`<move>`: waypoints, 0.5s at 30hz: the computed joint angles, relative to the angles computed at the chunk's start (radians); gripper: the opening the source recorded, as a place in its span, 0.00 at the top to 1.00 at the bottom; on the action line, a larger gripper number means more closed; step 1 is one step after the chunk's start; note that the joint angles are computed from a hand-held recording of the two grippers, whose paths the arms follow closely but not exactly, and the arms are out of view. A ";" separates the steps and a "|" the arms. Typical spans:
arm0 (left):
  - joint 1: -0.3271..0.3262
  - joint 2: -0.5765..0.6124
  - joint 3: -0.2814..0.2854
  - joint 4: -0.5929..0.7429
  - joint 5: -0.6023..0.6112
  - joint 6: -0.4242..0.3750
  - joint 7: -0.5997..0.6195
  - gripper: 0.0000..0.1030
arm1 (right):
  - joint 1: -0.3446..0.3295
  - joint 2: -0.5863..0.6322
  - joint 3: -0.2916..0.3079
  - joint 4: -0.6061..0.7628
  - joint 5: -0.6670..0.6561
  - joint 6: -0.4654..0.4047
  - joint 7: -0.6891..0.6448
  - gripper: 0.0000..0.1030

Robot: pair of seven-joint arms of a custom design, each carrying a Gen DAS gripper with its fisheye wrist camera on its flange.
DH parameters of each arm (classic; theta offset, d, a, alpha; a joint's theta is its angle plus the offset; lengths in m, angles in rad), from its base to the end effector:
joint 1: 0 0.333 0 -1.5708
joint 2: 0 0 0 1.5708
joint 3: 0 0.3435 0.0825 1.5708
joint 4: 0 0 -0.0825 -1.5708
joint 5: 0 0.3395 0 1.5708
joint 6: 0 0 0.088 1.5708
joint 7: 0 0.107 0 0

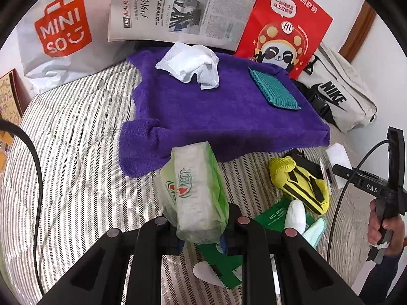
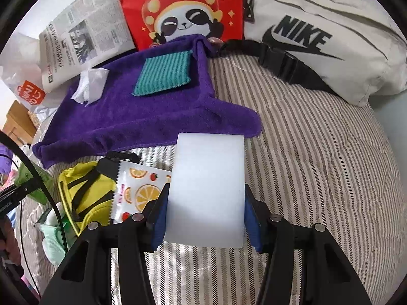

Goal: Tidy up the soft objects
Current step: 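Close the right tool on the white sponge block and lift it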

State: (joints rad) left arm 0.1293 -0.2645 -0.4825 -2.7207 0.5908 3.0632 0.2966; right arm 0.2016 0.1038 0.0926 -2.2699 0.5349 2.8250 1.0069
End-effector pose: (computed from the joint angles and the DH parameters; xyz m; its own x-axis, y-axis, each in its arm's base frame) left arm 0.3537 -0.1821 0.4119 0.2447 -0.9423 0.2282 -0.7821 -0.3310 -0.5279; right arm 0.5184 0.1292 0.4164 0.4000 -0.9080 -0.1248 -0.8249 -0.2973 -0.4808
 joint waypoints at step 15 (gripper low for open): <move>-0.048 -0.054 0.048 -0.018 -0.071 -0.019 0.062 0.81 | 0.019 -0.018 0.012 0.045 0.115 -0.031 -0.132 0.50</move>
State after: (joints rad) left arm 0.0812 -0.3184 -0.4348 -2.7385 0.5195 3.0446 0.3582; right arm 0.2209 0.0863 0.1043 -2.2249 0.6497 2.7940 0.8751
